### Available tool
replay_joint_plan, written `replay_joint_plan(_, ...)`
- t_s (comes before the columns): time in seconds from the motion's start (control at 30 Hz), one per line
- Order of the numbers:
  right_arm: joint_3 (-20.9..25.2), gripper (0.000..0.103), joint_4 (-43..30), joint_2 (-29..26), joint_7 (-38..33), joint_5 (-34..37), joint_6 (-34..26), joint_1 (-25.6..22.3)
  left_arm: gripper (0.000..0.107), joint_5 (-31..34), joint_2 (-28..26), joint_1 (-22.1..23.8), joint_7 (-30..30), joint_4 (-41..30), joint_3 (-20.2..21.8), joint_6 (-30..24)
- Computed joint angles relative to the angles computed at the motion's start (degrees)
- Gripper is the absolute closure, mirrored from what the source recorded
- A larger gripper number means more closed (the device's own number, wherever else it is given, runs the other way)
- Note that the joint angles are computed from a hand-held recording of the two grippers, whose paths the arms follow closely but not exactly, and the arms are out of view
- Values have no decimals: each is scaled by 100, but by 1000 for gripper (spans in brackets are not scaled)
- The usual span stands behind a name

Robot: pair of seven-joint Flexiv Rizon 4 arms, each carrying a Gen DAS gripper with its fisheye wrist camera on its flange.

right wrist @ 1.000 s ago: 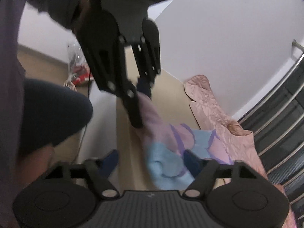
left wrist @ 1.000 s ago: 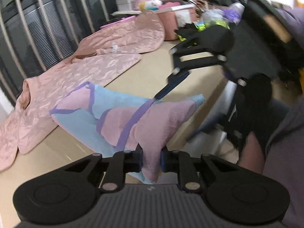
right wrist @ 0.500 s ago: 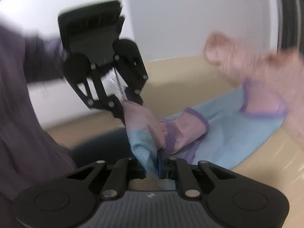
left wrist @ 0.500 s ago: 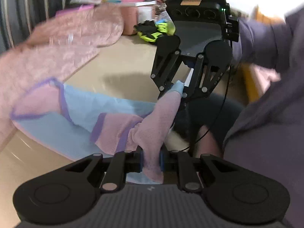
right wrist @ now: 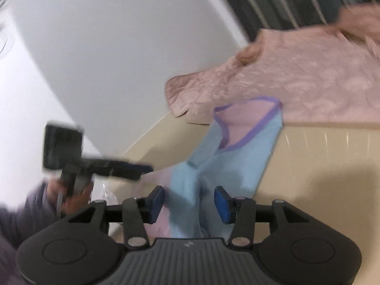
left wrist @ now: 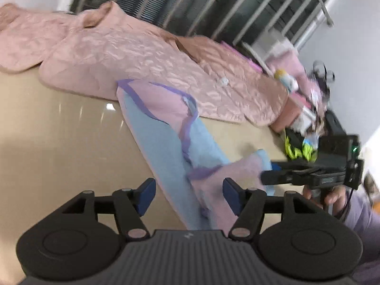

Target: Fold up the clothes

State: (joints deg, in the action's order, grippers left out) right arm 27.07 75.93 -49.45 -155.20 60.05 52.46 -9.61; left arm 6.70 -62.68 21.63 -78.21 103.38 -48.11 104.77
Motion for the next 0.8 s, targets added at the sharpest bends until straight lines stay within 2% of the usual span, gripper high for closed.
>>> replay_joint_plan(0.1, -62, 57, 78, -10, 263, 63, 386, 157, 45, 44, -195, -115, -318, 11, -71, 455)
replay_joint_plan(0.13, -59, 60, 95, -26, 300, 88, 551, 212, 50, 57, -234, -165, -437, -54, -54, 502)
replay_joint_plan(0.17, -20, 78, 115, -38, 338, 123, 628, 205, 85, 67, -266, -206, -560, -110, -38, 525)
replay_joint_plan(0.2, 30, 91, 145, -43, 384, 163, 642, 161, 102, 48, -268, -210, -696, -130, -27, 462)
replay_joint_plan(0.23, 78, 101, 182, -36, 404, 213, 667, 119, 103, 2, -272, -238, -831, -184, -12, 421)
replay_joint_plan(0.33, 250, 101, 320, 74, 209, 444, 841, -9, 103, 212, -244, -174, -909, -234, -94, 400)
replay_joint_plan(0.43, 424, 101, 333, 193, -76, 848, 696, -283, 103, 364, -243, -144, -907, -397, -213, 400)
replay_joint_plan(0.47, 398, 101, 289, 218, -80, 942, 680, -285, 102, 330, -196, -222, -947, -521, -136, 334)
replay_joint_plan(0.53, 153, 101, 120, 194, 81, 916, 957, 24, 102, -48, 56, -647, -934, -828, 420, 12)
replay_joint_plan(0.63, -444, 96, -74, 28, 1061, 128, 1498, 820, 97, -657, 241, -1298, -920, -1201, 1220, -437)
replay_joint_plan(0.67, -641, 96, -62, -14, 1365, -179, 1711, 1082, 85, -871, 334, -1573, -1018, -1201, 1579, -315)
replay_joint_plan(0.7, -785, 96, 33, -11, 1502, -452, 1944, 1298, 64, -1059, 412, -1841, -1126, -1199, 1931, -193)
replay_joint_plan(0.73, -839, 95, 140, -3, 1503, -613, 2234, 1442, 53, -1176, 482, -2053, -1226, -1147, 2229, 40)
replay_joint_plan(0.77, -820, 89, 260, 14, 1393, -689, 2589, 1519, 43, -1380, 551, -2271, -1252, -1029, 2507, 458)
replay_joint_plan(0.8, -803, 82, 376, 26, 1280, -761, 2955, 1599, 43, -1211, 559, -2329, -1512, -971, 2656, 804)
